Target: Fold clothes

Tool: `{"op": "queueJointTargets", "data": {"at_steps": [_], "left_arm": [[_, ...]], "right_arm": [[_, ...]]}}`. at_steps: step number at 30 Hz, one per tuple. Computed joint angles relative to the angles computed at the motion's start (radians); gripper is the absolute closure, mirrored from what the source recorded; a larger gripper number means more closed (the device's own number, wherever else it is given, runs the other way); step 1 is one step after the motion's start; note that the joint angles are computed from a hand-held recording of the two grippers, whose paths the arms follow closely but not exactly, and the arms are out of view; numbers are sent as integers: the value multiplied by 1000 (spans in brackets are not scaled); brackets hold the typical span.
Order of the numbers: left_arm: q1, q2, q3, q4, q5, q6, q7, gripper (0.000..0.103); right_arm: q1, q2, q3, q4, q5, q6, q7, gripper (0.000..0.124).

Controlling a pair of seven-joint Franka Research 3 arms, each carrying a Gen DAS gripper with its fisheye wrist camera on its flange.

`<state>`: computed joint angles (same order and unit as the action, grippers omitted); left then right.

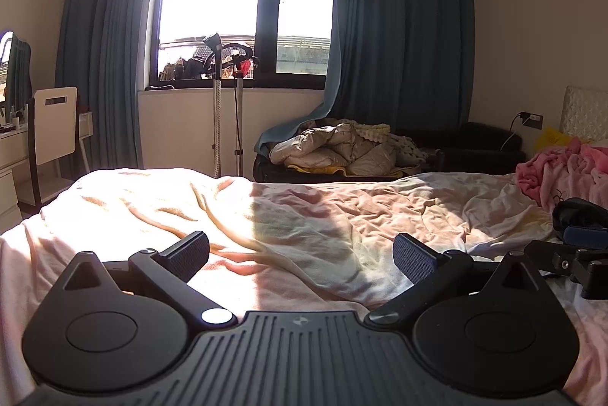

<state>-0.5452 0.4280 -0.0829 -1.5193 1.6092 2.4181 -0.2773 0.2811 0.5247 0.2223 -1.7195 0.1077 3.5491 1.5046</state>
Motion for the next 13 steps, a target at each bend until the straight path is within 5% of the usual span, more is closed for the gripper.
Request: {"op": "queueJointTargets", "data": {"at_steps": [13], "left_arm": [[-1, 3, 0, 1, -10, 4, 5, 0]], "right_arm": [[13, 2, -10, 6, 11, -11, -20, 21]]}}
